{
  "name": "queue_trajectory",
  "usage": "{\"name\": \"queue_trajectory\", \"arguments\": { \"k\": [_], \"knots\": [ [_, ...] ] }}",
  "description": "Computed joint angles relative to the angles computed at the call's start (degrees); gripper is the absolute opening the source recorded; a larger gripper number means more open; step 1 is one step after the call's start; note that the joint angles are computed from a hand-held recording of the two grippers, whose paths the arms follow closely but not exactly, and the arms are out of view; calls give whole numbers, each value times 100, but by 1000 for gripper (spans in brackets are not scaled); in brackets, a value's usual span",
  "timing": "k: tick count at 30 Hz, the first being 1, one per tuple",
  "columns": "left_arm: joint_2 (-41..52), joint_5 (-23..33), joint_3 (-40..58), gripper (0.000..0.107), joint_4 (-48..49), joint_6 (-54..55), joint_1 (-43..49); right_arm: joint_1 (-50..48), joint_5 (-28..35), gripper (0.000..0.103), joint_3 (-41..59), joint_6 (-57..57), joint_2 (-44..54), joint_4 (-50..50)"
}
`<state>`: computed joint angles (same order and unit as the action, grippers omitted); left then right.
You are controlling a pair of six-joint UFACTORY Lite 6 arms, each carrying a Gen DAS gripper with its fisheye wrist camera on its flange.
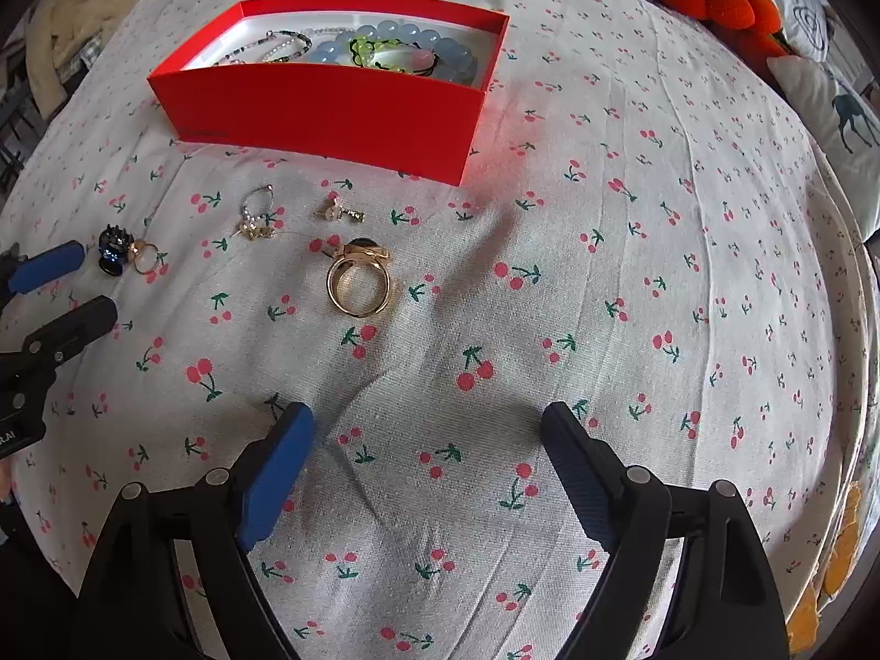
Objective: Organize jewelry
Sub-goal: 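Close the left tool on the black hair clip and lift it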
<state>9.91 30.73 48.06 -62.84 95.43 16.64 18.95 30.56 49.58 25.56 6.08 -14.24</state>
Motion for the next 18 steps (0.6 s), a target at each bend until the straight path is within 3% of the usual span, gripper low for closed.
{"name": "queue_trajectory", "arguments": {
  "k": [8, 11, 18],
  "knots": [
    [130, -15, 75, 43, -465, 319, -126, 20, -1, 88, 0, 30, 6, -20],
    [190, 45, 162, 26, -386, 191, -159, 34, 6, 88, -3, 42, 0, -18],
    [-77, -30, 12, 26, -324, 86, -179, -26, 64, 88, 97, -97, 80, 108]
  ]
}}
